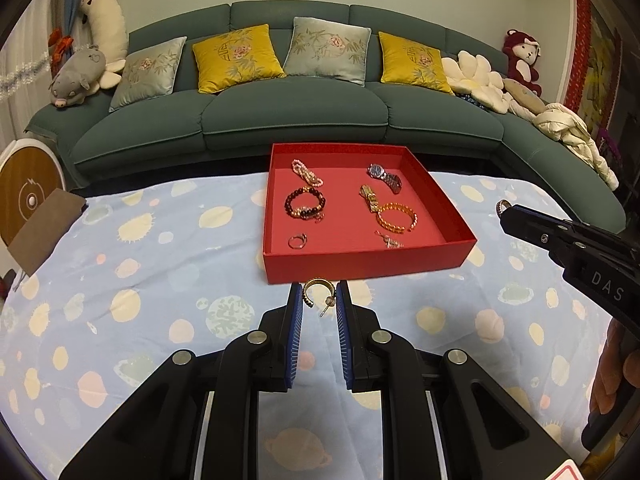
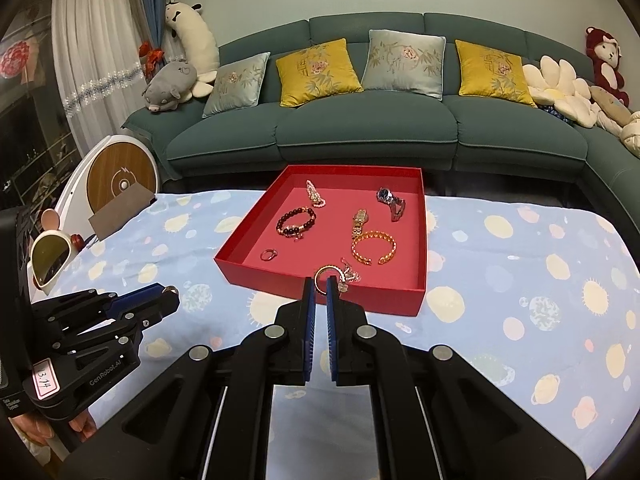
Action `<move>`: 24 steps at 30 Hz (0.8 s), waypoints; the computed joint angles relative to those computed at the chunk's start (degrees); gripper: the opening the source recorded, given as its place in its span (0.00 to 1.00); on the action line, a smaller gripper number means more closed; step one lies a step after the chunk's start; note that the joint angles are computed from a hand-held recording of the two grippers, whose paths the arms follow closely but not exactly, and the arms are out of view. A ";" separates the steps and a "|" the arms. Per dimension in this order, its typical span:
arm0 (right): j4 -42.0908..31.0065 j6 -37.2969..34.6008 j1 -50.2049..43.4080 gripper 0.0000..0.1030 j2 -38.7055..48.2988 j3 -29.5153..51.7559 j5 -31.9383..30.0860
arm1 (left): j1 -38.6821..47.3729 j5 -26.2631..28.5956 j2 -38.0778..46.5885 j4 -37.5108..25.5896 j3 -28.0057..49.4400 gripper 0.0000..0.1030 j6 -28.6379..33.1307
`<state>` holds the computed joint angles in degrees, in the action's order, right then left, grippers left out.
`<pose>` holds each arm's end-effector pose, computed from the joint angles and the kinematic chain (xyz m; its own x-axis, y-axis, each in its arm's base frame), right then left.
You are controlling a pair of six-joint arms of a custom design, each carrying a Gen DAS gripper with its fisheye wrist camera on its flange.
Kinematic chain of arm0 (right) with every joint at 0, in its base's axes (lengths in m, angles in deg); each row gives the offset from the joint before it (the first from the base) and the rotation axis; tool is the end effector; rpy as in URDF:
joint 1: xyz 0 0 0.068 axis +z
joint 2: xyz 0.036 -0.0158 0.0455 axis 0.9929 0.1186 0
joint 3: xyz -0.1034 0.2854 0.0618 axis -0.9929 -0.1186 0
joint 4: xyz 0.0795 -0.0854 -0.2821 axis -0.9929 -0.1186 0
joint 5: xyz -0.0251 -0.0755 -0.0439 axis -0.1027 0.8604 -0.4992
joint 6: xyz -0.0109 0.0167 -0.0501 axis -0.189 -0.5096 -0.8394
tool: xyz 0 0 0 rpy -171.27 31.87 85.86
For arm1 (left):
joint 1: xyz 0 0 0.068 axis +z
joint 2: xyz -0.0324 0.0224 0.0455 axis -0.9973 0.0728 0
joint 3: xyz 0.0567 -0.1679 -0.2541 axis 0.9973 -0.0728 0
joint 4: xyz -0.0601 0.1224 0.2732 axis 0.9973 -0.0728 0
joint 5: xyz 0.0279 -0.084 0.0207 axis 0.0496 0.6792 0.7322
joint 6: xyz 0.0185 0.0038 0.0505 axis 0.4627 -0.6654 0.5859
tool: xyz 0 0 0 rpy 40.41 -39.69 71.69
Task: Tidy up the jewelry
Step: 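Carry the hoop earring and small ring into the red box and release both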
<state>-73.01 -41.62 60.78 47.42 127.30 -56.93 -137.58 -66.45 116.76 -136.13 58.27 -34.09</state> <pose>0.2123 -0.0615 0.3360 -0.5776 -0.1844 -0.7953 -0.4722 0.8701 0.1411 0.1503 -0.1569 0.3294 -0.6805 -0.0905 -0.7271 -0.0767 0.9957 -0.0522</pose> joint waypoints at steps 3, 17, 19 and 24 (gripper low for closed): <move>2.16 2.92 1.77 0.05 3.16 3.78 0.35 | 5.00 1.47 0.12 1.91 1.93 0.14 5.05; 15.39 15.97 14.29 0.05 24.34 15.68 10.87 | 26.52 14.75 18.64 19.74 10.84 0.14 21.63; 16.33 17.14 15.09 0.05 27.34 16.26 11.86 | 27.50 15.91 21.66 20.88 11.71 0.14 21.72; 18.38 18.93 16.20 0.05 32.51 17.77 13.99 | 28.83 18.03 26.51 22.64 13.09 0.14 21.11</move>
<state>-54.63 -22.69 76.98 79.93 145.07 -42.94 -108.75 -48.43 143.26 -113.49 71.36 -12.97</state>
